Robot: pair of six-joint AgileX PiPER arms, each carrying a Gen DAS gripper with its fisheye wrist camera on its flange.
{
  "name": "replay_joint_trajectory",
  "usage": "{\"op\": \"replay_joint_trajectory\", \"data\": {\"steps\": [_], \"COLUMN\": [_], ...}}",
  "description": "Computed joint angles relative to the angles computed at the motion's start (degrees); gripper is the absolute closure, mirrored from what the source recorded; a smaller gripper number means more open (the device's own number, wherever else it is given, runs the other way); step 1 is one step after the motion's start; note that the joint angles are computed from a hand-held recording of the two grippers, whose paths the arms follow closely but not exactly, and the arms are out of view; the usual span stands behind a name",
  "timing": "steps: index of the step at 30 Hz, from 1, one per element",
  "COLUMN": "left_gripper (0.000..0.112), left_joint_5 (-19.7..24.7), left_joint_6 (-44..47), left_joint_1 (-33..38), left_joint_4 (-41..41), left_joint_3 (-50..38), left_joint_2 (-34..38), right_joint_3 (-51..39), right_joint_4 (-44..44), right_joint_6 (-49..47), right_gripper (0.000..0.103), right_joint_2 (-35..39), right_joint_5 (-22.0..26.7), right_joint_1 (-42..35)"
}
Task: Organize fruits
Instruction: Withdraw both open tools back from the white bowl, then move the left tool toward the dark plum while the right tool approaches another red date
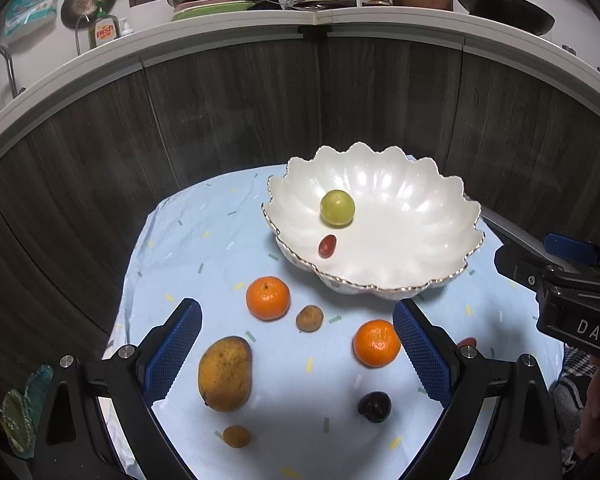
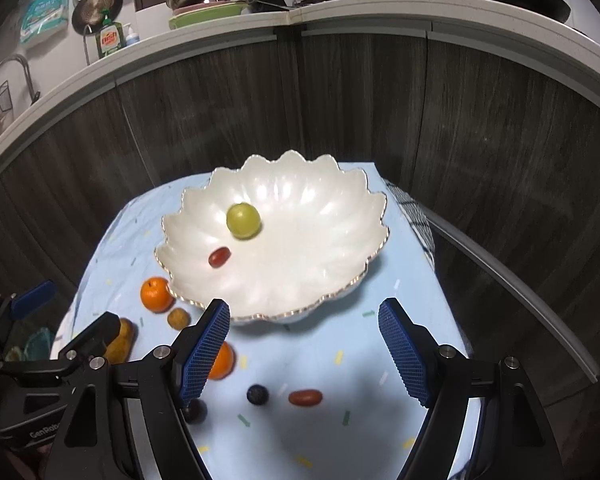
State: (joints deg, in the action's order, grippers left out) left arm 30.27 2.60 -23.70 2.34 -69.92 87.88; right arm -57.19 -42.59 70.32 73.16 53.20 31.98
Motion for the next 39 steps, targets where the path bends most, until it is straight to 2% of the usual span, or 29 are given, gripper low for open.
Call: {"op": "replay_joint_trajectory", "data": {"steps": [15,23,28,31,37,39], "left_gripper": [0.015,0.015,0.015,0.015,0.015,0.015], "left_joint_5": [-7.1,-13.4,-17.7,-19.2,-22.9,-23.3], "left_joint_6": [4.2,10.2,10.3,15.1,18.4,22.6], "left_joint_1": [-2.3,-2.9,-3.5,-3.5,-4.0,-3.7], "left_joint_4": [-3.1,-8.8,-7.6,-12.1,-13.8,-18.0], "left_joint_3": [11.0,17.1,19.9,21.1,23.2,23.4], "left_joint_2": [-3.0,-3.8,-3.5,-3.2,-2.2,-1.5], "right_joint_3": [8.6,12.1,13.9,14.6,15.7,16.0], "right_joint_4": [-4.8,-8.8,-9.6,-9.7,-10.0,-9.8], "right_joint_6": [7.1,11.7,13.1,13.9,15.4,15.6], "right_gripper": [0.026,0.026,0.026,0.026,0.026,0.026], "right_joint_2": [-2.3,-1.9,-1.1,-0.6,0.4,0.9], "right_joint_5": [-0.1,-0.4,-1.9,-2.9,-3.8,-4.0], "right_joint_1": [3.6,6.2,6.3,6.1,6.1,6.0]}}
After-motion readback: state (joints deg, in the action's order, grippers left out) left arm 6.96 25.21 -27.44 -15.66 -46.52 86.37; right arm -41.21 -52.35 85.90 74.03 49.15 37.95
